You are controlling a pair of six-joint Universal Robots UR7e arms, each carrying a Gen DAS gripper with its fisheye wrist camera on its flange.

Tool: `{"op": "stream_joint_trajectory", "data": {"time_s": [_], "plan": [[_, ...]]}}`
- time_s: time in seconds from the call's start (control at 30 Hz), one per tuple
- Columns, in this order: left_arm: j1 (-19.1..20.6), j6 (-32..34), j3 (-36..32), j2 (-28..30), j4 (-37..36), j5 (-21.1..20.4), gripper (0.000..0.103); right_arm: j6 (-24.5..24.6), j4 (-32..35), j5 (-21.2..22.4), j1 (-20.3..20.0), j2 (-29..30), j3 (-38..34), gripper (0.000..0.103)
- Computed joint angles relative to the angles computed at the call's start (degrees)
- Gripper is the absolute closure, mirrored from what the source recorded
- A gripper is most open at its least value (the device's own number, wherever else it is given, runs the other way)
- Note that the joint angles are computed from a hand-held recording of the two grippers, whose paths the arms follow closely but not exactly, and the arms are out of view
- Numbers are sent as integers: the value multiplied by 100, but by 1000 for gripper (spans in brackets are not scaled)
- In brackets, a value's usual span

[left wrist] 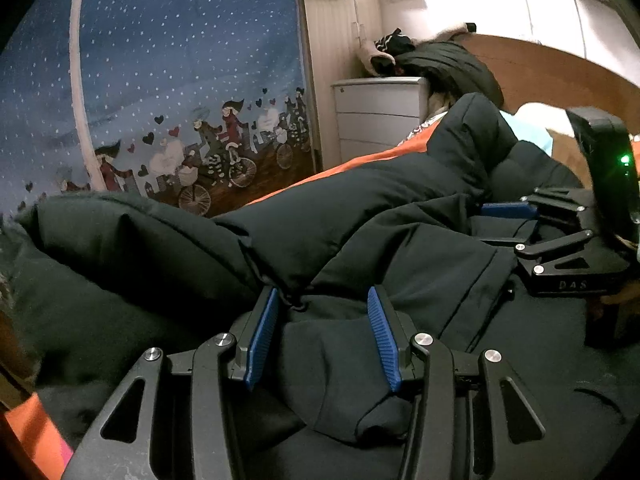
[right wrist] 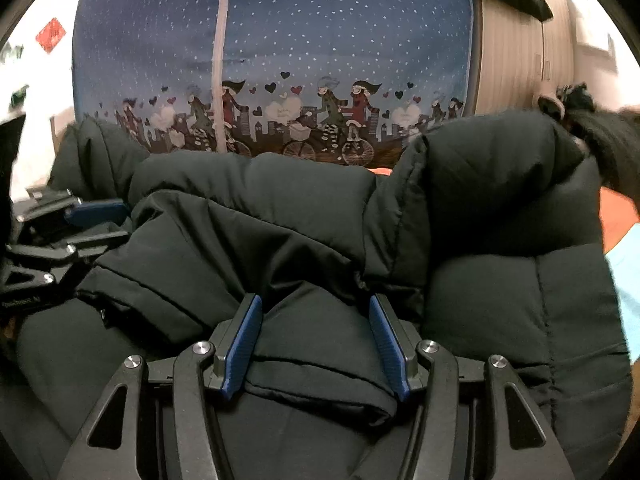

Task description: Fold large clothes

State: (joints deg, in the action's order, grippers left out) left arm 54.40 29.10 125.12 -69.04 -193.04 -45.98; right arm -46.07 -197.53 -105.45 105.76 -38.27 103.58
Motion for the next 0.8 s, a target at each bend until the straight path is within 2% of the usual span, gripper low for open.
{"op": "stream_joint_trajectory", "data": {"time_s": [0.07,0.13,0.23,0.3,0.37,0.43,0.5,0.57,0.7,0.8], "plan": [[-92,-156,14,-62,164,141,62,4,72,-128,74,-40,17,48],[-164,-611,7,-257,613,202,60,243,424,-154,102,-194,14,43],[-221,-1315,-22,-601,1296,57,49,661,728,-219,175,-379,51,39],[-264,-1544,-30,-776,1568,-67,47,762,726,-344,245,-430,71,39],[-312,-1472,-4,-824,1574,-92,45,782,421,-572,332,-420,112,34],[-350,-1508,-97,-691,2085,301,45,822,327,-962,385,-313,31,27],[-375,-1465,-139,-546,2337,612,44,1136,759,-1010,313,-353,-1,26],[-423,-1620,-175,-563,2577,709,44,1311,793,-995,307,-427,75,26],[-520,-2185,-102,-810,3060,740,44,1091,673,-1082,413,-576,262,24],[-665,-2551,54,-992,3280,913,32,1069,545,-980,456,-798,481,18]]}}
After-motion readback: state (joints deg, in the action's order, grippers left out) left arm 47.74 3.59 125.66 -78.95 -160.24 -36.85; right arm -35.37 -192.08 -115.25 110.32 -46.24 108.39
